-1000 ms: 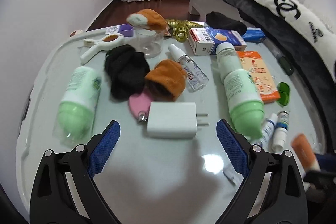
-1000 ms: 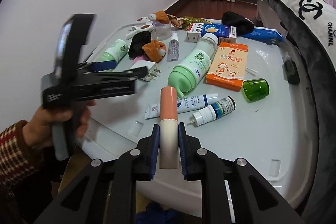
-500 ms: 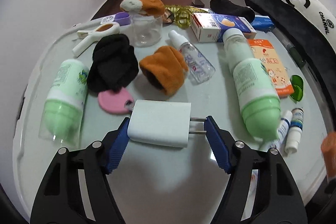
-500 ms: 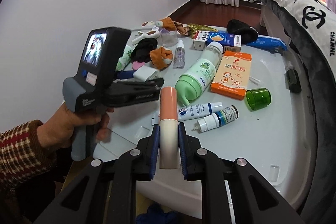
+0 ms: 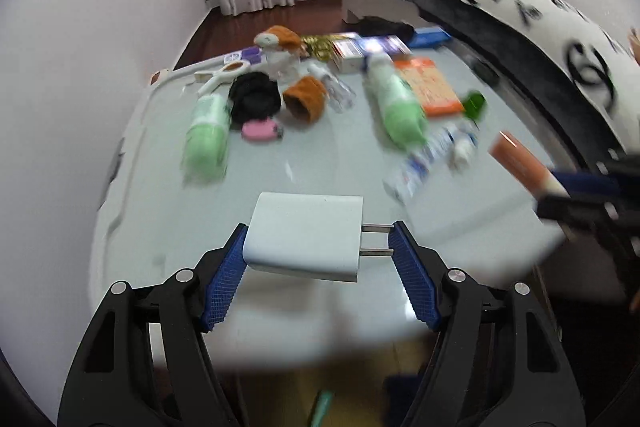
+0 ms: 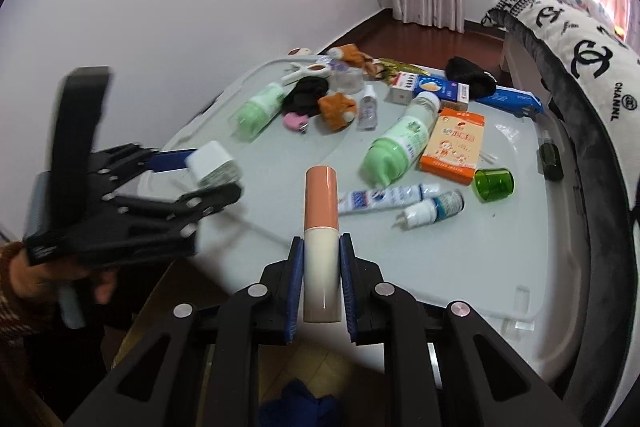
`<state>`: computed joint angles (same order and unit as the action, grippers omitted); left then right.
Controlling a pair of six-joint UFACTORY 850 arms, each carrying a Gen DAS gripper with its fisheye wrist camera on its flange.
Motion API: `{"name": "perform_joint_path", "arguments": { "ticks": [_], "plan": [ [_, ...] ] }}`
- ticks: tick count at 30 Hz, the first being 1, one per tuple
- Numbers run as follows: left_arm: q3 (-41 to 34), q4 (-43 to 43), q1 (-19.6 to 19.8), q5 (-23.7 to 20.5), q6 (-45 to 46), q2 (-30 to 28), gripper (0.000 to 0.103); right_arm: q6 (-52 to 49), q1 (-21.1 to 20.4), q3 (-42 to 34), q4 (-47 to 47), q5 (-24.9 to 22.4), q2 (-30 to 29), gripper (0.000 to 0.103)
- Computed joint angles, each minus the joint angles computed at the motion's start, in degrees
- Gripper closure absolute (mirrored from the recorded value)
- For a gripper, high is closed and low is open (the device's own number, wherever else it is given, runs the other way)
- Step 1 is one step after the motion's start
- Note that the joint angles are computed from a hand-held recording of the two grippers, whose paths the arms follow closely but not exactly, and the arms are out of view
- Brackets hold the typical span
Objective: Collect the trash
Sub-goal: 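Move both tools over the cardboard box and release the tube and plug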
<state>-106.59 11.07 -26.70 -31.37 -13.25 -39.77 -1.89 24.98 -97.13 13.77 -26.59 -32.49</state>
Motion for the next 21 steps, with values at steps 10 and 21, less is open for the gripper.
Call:
{"name": "perform_joint_path", "arguments": {
  "ticks": [10, 21],
  "plan": [
    [20.9, -5.5, -2.5, -5.8, 2.3, 9.5, 0.019, 14.1, 5.1, 12.9, -0.8, -7.7, 2.0, 0.037],
    [14.7, -9.1, -0.7, 4.5, 7.7, 10.2, 0.019, 33.1, 0.2, 3.8, -17.2, -0.6, 1.0, 0.038]
  ]
}}
